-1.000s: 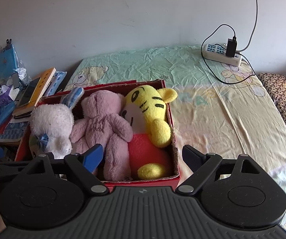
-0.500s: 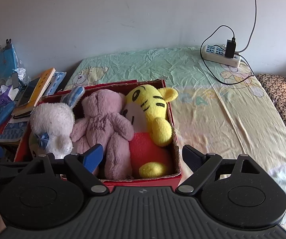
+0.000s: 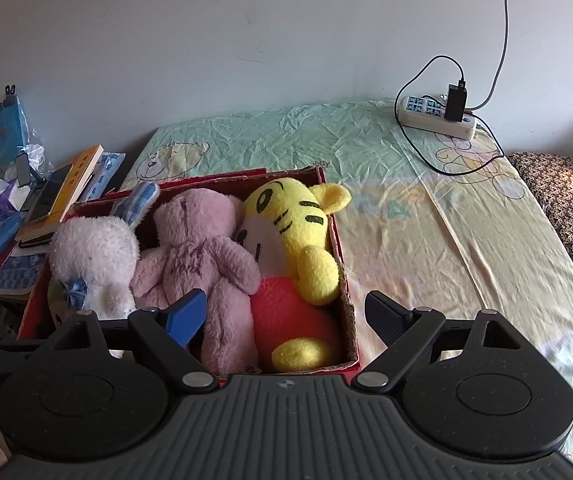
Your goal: Organize objects
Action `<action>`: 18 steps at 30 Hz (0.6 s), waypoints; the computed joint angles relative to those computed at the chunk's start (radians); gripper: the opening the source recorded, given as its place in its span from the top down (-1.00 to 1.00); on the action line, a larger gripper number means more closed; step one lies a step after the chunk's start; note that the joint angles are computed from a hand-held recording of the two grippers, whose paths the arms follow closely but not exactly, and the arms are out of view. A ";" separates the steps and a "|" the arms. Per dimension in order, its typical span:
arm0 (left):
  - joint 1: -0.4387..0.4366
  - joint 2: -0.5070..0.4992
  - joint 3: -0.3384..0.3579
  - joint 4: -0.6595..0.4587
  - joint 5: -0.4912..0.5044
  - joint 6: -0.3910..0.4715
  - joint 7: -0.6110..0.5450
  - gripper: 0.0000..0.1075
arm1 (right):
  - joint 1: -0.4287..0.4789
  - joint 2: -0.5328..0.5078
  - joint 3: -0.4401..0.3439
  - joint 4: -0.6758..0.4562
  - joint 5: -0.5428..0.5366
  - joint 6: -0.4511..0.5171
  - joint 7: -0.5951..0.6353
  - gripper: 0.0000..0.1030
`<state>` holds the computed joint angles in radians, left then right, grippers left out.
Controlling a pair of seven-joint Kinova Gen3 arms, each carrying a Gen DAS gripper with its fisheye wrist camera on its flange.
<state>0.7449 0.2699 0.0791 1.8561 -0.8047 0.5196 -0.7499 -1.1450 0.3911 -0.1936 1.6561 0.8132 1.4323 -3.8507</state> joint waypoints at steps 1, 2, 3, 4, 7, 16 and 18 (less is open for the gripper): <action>0.002 0.001 -0.001 0.002 -0.005 -0.001 0.004 -0.89 | 0.000 0.001 0.000 -0.001 0.000 0.002 0.000 -0.72; 0.004 0.003 -0.002 0.002 -0.008 -0.002 0.005 -0.89 | 0.000 0.001 0.000 -0.001 -0.001 0.002 0.000 -0.72; 0.005 0.004 -0.003 0.004 -0.011 -0.004 0.006 -0.89 | 0.001 0.003 0.001 -0.001 -0.001 0.001 0.000 -0.72; 0.004 0.006 -0.003 0.005 -0.011 -0.006 0.005 -0.89 | 0.002 0.005 0.002 -0.002 -0.001 0.001 -0.001 -0.72; 0.002 0.010 -0.002 0.005 -0.007 -0.010 -0.002 -0.89 | 0.003 0.010 0.005 0.000 -0.004 -0.003 -0.008 -0.72; -0.012 0.021 -0.007 -0.002 0.040 -0.033 -0.056 -0.90 | 0.004 0.022 0.012 -0.008 -0.015 -0.011 -0.017 -0.72; -0.020 0.021 -0.006 -0.002 0.059 -0.043 -0.075 -0.90 | 0.003 0.025 0.014 -0.013 -0.017 -0.008 -0.015 -0.72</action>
